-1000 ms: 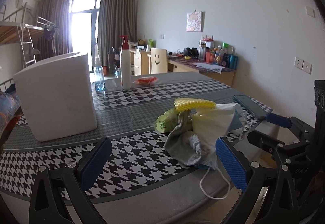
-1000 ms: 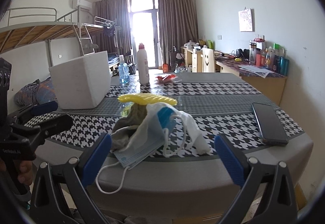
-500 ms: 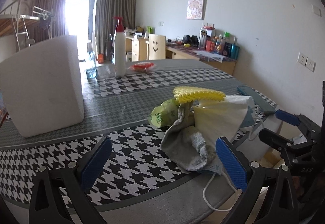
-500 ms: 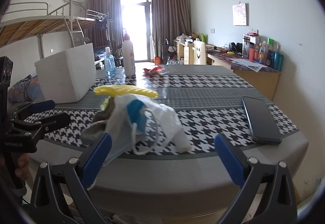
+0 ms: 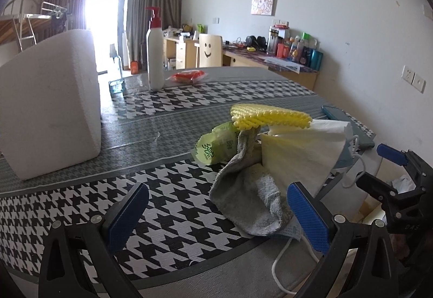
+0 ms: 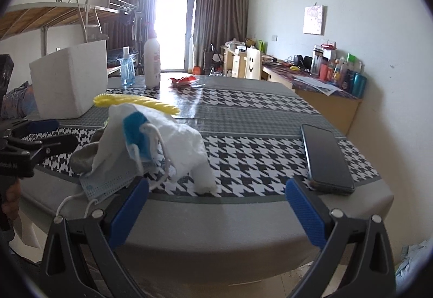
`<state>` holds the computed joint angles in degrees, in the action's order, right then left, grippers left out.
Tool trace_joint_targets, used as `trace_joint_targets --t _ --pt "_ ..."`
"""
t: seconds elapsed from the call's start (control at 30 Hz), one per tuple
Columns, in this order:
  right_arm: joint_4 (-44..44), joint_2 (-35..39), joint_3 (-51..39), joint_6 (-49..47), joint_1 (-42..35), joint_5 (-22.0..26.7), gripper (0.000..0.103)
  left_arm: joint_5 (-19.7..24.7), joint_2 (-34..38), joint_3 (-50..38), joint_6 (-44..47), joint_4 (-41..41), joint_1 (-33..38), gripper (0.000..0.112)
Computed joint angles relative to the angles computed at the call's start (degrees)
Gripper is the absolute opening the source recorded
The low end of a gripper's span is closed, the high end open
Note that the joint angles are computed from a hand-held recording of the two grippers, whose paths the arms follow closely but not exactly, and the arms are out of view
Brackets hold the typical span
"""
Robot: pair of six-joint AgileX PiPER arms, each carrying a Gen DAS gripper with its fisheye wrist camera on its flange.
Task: Organize soft objects
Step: 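Move the left tool toward the grey sock while the right tool approaches the white tissue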
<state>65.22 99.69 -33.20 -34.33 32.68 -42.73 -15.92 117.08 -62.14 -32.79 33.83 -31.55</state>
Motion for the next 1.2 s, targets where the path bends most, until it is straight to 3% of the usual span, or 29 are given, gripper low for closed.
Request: trace_joint_targets --t 0.23,0.43,0.5,0.63,0.7,0.8,0.93,1.1,1.2 --pt "-1.75 1.24 -2.22 -0.79 -0.85 1.24 0.102 3.63 2.21 -4.04 -7.93 7.39 -0.47 0.101" --pt "-2.94 3.26 -5.77 -3.56 -2.24 3.38 0.096 3.26 2.89 -5.28 -13.92 13.82 -0.1 0.099" --pt "-3.25 3.91 -7.03 -4.75 -3.05 4.26 0.093 3.52 3.21 -5.84 -16.1 16.29 -0.09 0.099" --pt "-2.86 4.44 -8.38 -7.61 -4.48 7.16 0.076 3.17 3.54 -6.55 -19.51 19.67 0.44 0.099" --pt "-4.51 4.1 -7.59 -6.57 -5.37 8.51 0.076 3.13 3.86 -7.02 -20.42 20.71 0.76 0.099" --pt "-12.4 1.81 -3.99 0.57 -7.92 11.98 0.076 2.83 4.84 -8.57 -28.18 28.82 1.32 0.099" --pt "-17.03 -1.4 0.68 5.25 -7.27 10.92 0.076 2.17 5.5 -9.86 -33.58 34.97 1.69 0.098" --pt "-14.31 -3.63 3.22 2.61 -5.04 7.79 0.076 1.95 6.66 -12.59 -47.91 49.43 1.35 0.083" --pt "-16.83 -5.72 5.23 5.02 -5.64 7.29 0.076 1.89 7.07 -13.44 -51.45 53.09 1.09 0.08"
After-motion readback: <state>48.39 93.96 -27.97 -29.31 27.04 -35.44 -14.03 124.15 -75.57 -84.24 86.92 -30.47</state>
